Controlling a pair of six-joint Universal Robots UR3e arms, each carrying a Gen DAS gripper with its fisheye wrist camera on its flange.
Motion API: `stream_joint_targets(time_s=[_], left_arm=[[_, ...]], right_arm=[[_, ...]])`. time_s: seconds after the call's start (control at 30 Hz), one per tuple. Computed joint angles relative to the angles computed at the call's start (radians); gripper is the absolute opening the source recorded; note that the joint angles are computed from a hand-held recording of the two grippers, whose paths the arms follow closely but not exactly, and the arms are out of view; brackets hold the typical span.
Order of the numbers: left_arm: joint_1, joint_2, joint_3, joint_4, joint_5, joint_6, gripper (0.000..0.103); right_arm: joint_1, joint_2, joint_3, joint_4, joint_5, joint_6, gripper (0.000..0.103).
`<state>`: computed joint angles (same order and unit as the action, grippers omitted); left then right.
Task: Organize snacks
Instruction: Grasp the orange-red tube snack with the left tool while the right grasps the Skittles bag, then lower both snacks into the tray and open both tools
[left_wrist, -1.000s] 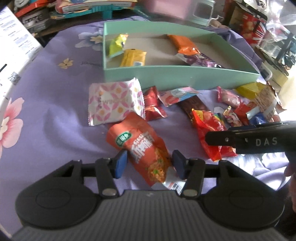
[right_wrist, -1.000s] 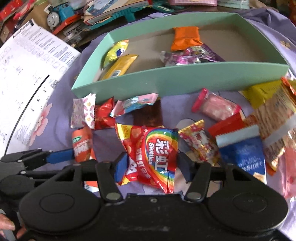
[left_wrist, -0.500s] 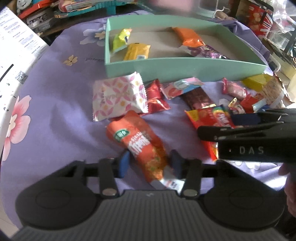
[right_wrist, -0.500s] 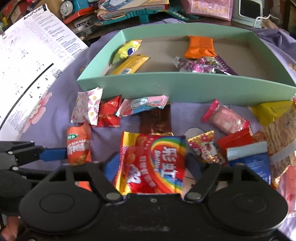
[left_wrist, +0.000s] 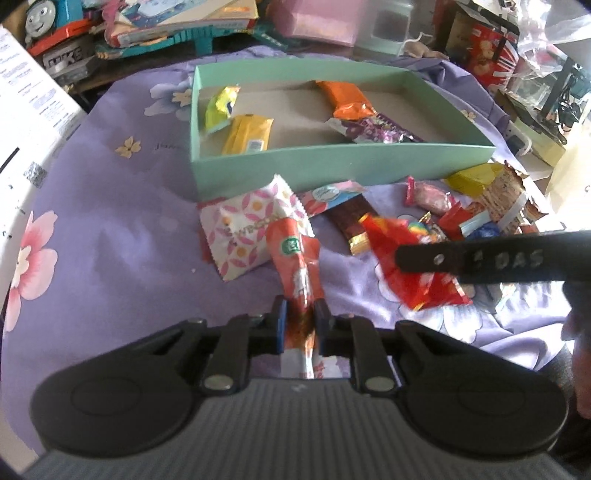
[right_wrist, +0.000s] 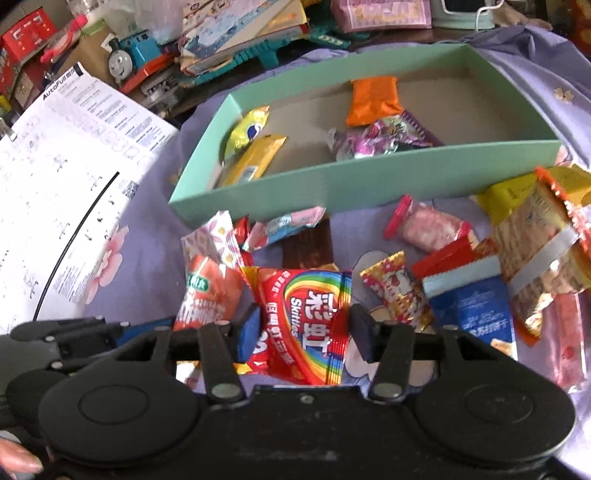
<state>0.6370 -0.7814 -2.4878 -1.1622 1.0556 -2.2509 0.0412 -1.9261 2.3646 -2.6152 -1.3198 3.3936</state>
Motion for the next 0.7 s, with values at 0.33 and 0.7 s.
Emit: stream_joint_targets(time_s=[0.33, 0.7], left_arm=[[-0.177, -0.197, -0.054, 0.282, 0.110, -0.089, 0.028], [-0.024, 0.008, 0.094, -0.074, -0.074, -0.001, 0.012]], right_arm=[[-0.009, -0.032, 0.029, 0.018, -0.027, 0.016, 0.050], [-0.080, -0.122, -0.025, 0.093, 0.031, -0.002, 0.050]])
